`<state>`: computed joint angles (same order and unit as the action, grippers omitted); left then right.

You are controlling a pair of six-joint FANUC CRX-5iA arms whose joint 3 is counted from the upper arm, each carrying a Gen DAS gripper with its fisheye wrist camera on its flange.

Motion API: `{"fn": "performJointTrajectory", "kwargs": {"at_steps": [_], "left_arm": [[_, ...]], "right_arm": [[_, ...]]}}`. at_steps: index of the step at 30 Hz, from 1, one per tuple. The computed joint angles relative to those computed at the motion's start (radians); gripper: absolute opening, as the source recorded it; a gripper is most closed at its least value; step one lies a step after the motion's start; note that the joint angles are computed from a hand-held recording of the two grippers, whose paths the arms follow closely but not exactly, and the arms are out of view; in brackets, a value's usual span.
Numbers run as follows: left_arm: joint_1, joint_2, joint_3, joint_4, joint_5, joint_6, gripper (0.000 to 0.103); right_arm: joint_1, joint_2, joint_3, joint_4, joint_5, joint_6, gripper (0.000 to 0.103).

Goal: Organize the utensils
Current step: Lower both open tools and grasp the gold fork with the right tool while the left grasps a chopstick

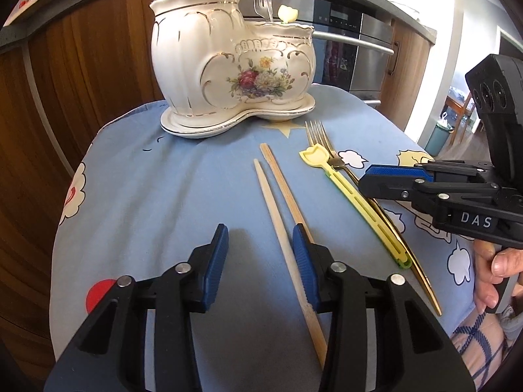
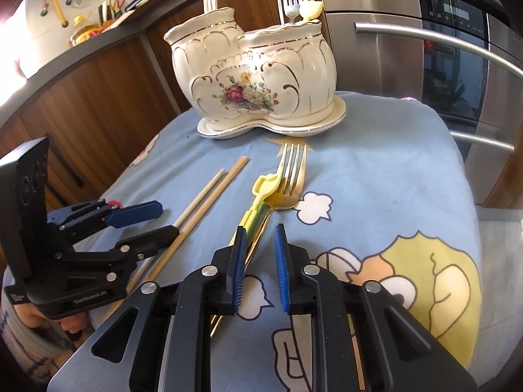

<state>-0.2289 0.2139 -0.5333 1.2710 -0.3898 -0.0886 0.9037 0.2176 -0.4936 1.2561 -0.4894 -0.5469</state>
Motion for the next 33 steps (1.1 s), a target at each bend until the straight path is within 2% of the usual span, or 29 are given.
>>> {"fn": "performJointTrajectory", "kwargs": {"at_steps": [5, 7, 11, 13, 18, 22, 26, 30, 33], "left_arm": [[0.01, 0.006, 0.013, -0.036, 0.008, 0.035, 0.025], [0.01, 0.008, 0.02, -0.064, 0.016, 0.049, 0.024], [0.01, 0.007, 0.031, -0.127, 0.034, 0.073, 0.024], [0.027, 0.009, 0.05, -0.201, 0.015, 0.125, 0.024], [0.074, 0.022, 0.108, -0.369, -0.034, 0.242, 0.024], [0.116, 0.044, 0.183, -0.516, -0.116, 0.346, 0.024], [0.143, 0.08, 0.312, -0.714, -0.268, 0.483, 0.024], [0.151, 0.114, 0.394, -0.786, -0.375, 0.521, 0.023], [0.152, 0.133, 0.429, -0.804, -0.406, 0.53, 0.01]], "right_arm": [[-0.011, -0.004, -0.005, 0.005, 0.019, -0.016, 0.017], [-0.001, 0.009, 0.024, -0.086, 0.021, 0.074, 0.017], [0.03, 0.033, 0.087, -0.23, -0.032, 0.252, 0.017], [0.038, 0.035, 0.106, -0.283, -0.049, 0.321, 0.016], [0.058, 0.036, 0.18, -0.493, -0.157, 0.603, 0.016], [0.052, 0.04, 0.251, -0.647, -0.27, 0.821, 0.016], [0.02, 0.053, 0.334, -0.805, -0.351, 1.021, 0.016], [-0.013, 0.072, 0.412, -0.93, -0.413, 1.175, 0.016], [-0.024, 0.082, 0.441, -0.973, -0.431, 1.236, 0.016]]}}
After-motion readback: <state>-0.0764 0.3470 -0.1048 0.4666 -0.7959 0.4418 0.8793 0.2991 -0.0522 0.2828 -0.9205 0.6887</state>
